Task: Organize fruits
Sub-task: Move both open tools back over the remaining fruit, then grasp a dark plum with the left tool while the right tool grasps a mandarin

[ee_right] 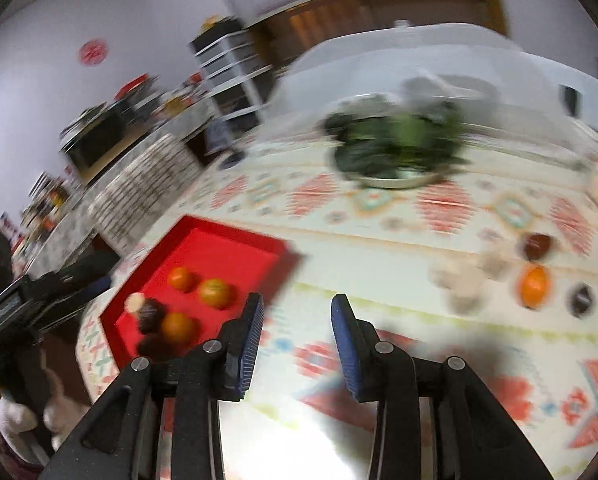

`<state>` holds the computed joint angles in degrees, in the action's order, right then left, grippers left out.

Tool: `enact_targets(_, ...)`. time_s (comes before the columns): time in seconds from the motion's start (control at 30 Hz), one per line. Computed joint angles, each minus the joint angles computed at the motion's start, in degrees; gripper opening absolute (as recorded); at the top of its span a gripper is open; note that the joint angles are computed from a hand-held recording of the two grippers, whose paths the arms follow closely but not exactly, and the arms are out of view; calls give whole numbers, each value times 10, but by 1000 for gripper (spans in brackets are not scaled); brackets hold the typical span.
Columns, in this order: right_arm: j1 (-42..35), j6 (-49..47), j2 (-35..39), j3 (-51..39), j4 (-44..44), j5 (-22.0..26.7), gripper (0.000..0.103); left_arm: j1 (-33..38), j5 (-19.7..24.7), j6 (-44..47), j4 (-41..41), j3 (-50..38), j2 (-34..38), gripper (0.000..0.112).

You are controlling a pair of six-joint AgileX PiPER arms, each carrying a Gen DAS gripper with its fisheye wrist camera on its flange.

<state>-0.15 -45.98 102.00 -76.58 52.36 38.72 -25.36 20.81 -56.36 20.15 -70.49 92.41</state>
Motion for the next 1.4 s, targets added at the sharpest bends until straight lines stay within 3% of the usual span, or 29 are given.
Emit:
enact_targets(0.3, -220, -63, -14, 51, 29, 37, 40, -81, 21, -3, -6, -61, 71, 72)
enact_targets(0.53, -292, -71, 30, 18, 23, 53, 41, -119, 68, 53, -60, -160, 164, 72)
enact_targets(0.77, -262, -64, 72, -24, 5, 40, 44, -137, 124, 89, -81, -253, 240, 72)
enact_targets(0.97, -201, -63, 95, -65, -19, 31, 44, -135, 144, 105, -96, -296, 277, 72)
enact_targets(1.4, -126, 79, 193, -195, -140, 13, 45, -140, 188, 119, -62, -365, 336, 72)
